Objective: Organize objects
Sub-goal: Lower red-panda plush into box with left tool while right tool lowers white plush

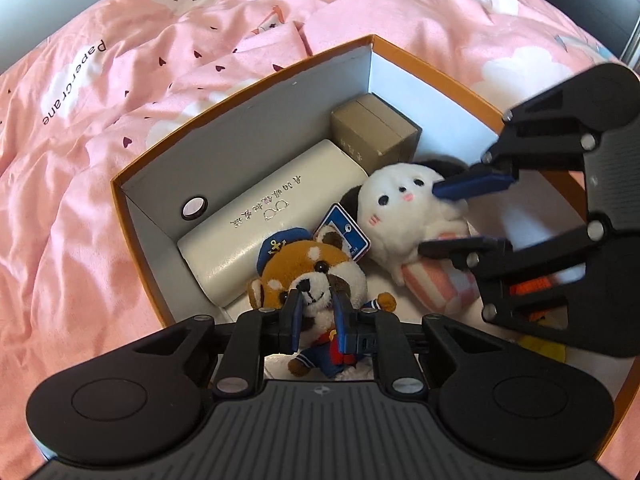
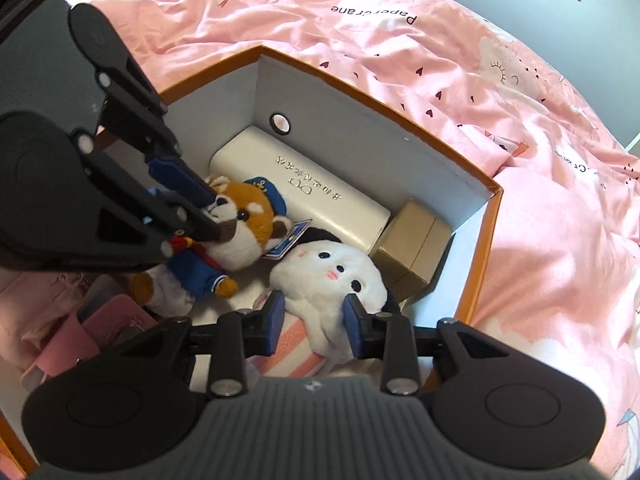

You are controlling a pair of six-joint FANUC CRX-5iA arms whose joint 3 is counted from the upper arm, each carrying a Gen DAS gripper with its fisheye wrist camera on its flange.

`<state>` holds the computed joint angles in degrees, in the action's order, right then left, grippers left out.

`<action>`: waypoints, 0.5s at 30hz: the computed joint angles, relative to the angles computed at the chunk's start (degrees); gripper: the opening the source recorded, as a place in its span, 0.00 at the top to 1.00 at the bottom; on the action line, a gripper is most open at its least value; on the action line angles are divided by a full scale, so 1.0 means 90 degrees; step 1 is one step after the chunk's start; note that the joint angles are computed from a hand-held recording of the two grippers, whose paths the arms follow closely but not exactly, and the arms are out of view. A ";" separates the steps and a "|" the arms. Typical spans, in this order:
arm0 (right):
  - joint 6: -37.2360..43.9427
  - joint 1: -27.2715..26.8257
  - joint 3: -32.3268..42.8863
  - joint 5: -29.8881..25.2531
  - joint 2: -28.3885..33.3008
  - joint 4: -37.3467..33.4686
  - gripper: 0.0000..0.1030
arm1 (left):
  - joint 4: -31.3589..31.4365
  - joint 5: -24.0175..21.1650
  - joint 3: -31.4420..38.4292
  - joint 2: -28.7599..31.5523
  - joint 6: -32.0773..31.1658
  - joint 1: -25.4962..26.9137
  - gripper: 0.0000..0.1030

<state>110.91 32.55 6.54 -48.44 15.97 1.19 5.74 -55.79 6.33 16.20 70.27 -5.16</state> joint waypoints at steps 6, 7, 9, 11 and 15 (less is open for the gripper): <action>-0.0268 -0.0130 0.0054 -0.0251 -0.0315 -0.0429 0.66 | 0.0241 0.0721 -0.0617 -0.0549 0.0047 0.0087 0.69; -0.0327 -0.0147 0.0044 -0.0291 -0.0398 -0.0520 0.66 | 0.0254 0.0882 -0.0747 -0.0707 0.0031 0.0090 0.67; -0.0502 -0.0156 0.0001 -0.0385 -0.0593 -0.0648 0.65 | 0.0379 0.1206 -0.1034 -0.1050 -0.0062 0.0109 0.63; -0.0717 -0.0122 -0.0117 -0.0402 -0.0850 -0.0723 0.63 | 0.0579 0.1536 -0.1359 -0.1433 -0.0161 0.0131 0.57; -0.1390 0.0129 -0.0510 -0.0264 -0.1429 -0.0445 0.61 | 0.1411 0.2314 -0.2177 -0.2258 -0.0723 0.0190 0.51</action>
